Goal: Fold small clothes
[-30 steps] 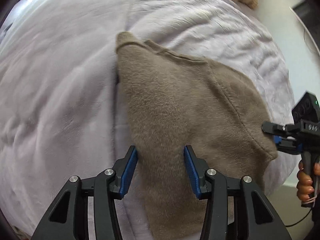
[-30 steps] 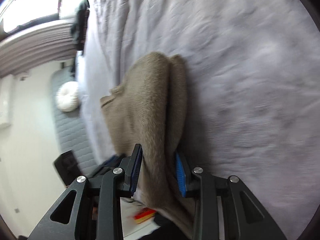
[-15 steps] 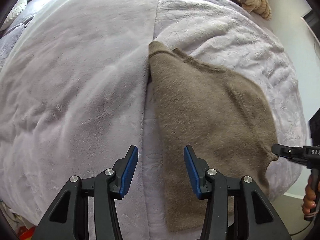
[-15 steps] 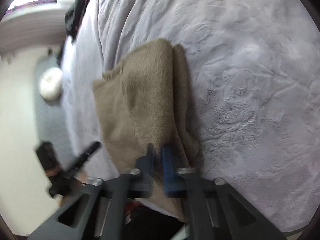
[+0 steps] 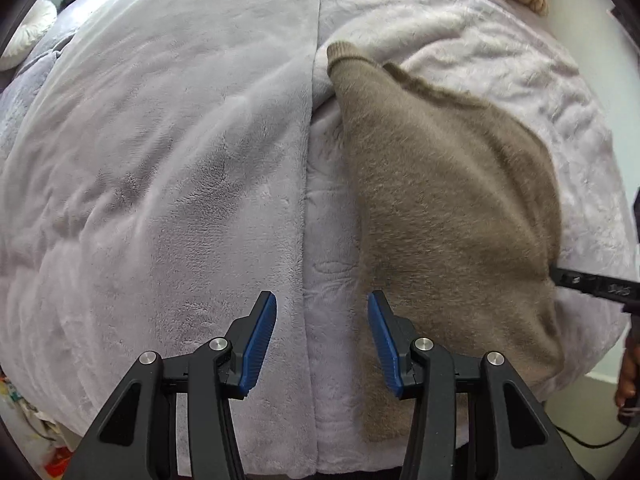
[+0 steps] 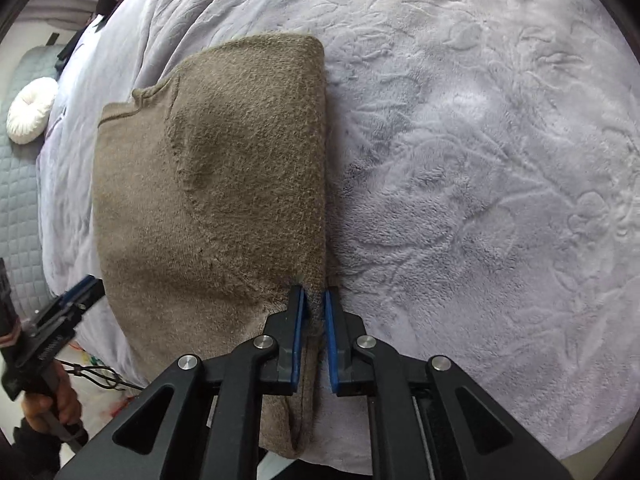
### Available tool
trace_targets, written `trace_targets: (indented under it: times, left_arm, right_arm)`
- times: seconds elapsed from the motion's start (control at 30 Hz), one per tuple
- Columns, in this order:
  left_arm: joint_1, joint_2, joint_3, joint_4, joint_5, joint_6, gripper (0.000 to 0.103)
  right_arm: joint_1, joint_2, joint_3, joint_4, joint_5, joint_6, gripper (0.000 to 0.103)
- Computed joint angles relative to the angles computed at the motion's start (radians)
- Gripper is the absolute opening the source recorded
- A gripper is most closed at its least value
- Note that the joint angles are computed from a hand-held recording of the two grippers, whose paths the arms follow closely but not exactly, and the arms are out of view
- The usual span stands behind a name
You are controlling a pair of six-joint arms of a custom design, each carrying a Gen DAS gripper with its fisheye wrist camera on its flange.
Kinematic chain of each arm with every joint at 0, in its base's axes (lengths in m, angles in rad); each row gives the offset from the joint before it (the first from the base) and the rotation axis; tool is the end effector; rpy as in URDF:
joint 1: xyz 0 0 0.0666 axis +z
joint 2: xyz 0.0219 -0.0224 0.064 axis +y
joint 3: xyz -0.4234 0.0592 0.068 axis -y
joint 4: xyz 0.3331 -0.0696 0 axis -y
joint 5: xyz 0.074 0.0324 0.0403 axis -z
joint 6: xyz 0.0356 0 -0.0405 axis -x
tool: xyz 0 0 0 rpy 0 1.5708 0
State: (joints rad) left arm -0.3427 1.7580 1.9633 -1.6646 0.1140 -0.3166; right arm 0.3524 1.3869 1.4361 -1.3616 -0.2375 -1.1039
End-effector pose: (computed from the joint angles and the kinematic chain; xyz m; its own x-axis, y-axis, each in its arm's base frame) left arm 0.4747 -0.1741 0.4931 -0.7818 0.6074 -0.1409 0.6200 0.7812 -0.0728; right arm 0.3460 0.1357 0.4706 -0.7584 0.6458 0.0881 0.6339 0.6992 0.3306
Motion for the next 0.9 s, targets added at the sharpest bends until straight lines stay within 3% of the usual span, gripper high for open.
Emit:
trace_targets:
  times: [0.17, 0.33, 0.43, 0.63, 0.77, 0.9]
  left_arm:
    - [-0.005, -0.024, -0.014, -0.004, 0.011, -0.038, 0.049]
    - [-0.021, -0.037, -0.024, 0.001, 0.040, -0.034, 0.049]
    - [-0.046, -0.034, -0.040, 0.016, 0.016, -0.030, 0.049]
    - [-0.058, -0.032, -0.057, 0.026, 0.000, -0.028, 0.050]
    - [-0.055, -0.036, -0.058, 0.024, 0.005, -0.040, 0.050]
    - [-0.052, -0.039, -0.065, 0.023, 0.015, -0.038, 0.050]
  right_arm:
    - [0.021, 0.032, 0.079, -0.078, 0.040, 0.004, 0.010]
    - [0.054, 0.071, 0.228, -0.213, 0.152, 0.018, 0.010]
    - [0.058, 0.067, 0.256, -0.201, 0.190, 0.038, 0.010]
    - [0.066, 0.145, 0.266, -0.189, 0.142, 0.108, 0.010]
    - [0.067, 0.142, 0.213, -0.158, 0.125, 0.092, 0.010]
    - [0.062, 0.135, 0.234, -0.181, 0.122, 0.103, 0.010]
